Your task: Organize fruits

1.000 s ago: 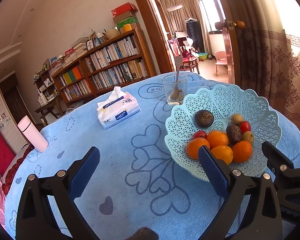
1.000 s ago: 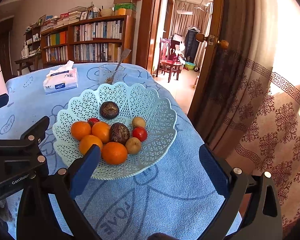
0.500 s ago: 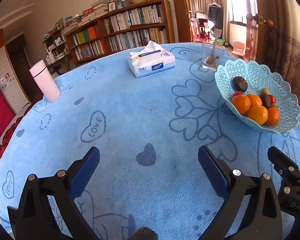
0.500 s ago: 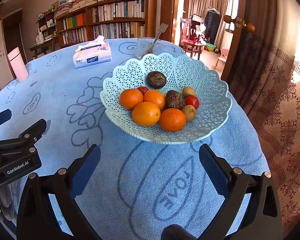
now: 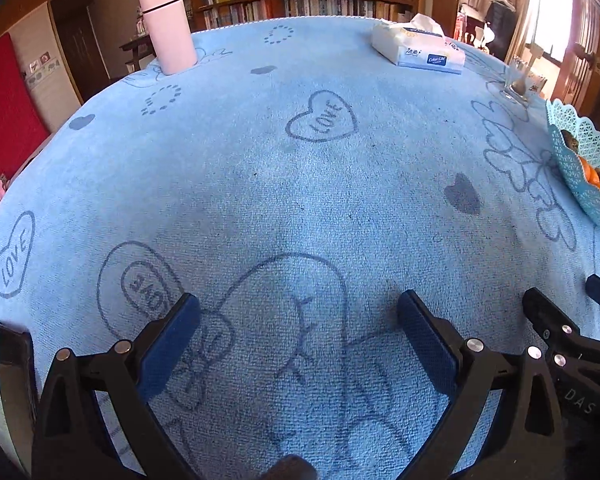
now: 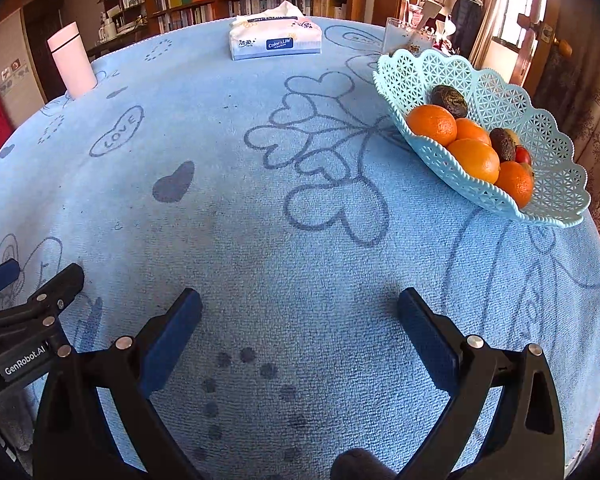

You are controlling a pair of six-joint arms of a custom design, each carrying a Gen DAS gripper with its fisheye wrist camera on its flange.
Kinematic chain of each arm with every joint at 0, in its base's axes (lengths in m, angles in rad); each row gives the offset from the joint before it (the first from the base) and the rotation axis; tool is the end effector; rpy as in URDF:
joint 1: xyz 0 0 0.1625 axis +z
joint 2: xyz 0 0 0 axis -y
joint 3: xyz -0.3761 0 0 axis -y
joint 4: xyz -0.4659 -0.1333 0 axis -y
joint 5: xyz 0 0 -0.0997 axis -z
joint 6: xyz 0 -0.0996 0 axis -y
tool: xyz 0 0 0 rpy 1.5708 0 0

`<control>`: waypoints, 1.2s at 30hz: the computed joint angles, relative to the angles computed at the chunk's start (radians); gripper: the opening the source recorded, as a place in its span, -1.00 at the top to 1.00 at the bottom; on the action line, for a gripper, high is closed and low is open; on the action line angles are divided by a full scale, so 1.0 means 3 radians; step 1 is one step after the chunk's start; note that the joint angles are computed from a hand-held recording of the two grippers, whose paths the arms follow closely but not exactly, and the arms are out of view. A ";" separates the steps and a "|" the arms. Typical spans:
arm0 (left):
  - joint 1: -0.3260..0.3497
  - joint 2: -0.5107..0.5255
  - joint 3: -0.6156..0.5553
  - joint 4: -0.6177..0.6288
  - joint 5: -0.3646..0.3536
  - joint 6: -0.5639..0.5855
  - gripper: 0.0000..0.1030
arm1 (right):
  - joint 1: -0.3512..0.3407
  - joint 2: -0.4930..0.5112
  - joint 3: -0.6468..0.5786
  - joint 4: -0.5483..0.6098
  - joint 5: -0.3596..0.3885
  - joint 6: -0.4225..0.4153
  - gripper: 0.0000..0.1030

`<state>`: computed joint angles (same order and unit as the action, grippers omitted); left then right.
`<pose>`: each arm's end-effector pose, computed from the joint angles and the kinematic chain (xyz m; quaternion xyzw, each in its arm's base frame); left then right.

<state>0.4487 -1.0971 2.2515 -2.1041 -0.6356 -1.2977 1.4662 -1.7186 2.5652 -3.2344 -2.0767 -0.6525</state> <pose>-0.2738 -0.3687 -0.0350 0.0627 0.8588 -0.3052 0.4068 0.0444 -0.3918 0.1986 0.1447 -0.8823 0.2725 0.3555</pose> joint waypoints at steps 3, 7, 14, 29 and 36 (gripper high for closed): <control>-0.0045 0.0062 -0.0037 0.0128 0.0064 -0.0107 -0.91 | -0.0055 -0.0012 0.0018 -0.0066 0.0108 0.0003 -0.95; -0.0044 0.0113 -0.0084 0.0197 0.0107 -0.0134 -0.91 | -0.0080 -0.0066 0.0035 -0.0032 0.0160 0.0003 -0.95; -0.0016 0.0121 -0.0094 0.0139 0.0111 -0.0100 -0.91 | -0.0063 -0.0015 0.0014 -0.0077 0.0129 -0.0012 -0.95; 0.0005 0.0099 -0.0053 -0.0008 0.0086 -0.0041 -0.91 | -0.0059 -0.0015 0.0016 -0.0077 0.0126 -0.0009 -0.95; 0.0015 0.0084 -0.0021 -0.0137 0.0058 0.0009 -0.91 | -0.0059 -0.0015 0.0015 -0.0075 0.0127 -0.0009 -0.95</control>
<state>0.4532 -1.0721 2.2452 -2.1451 -0.6183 -1.2951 1.4484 -1.7233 2.5696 -3.2570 -2.0385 -0.6553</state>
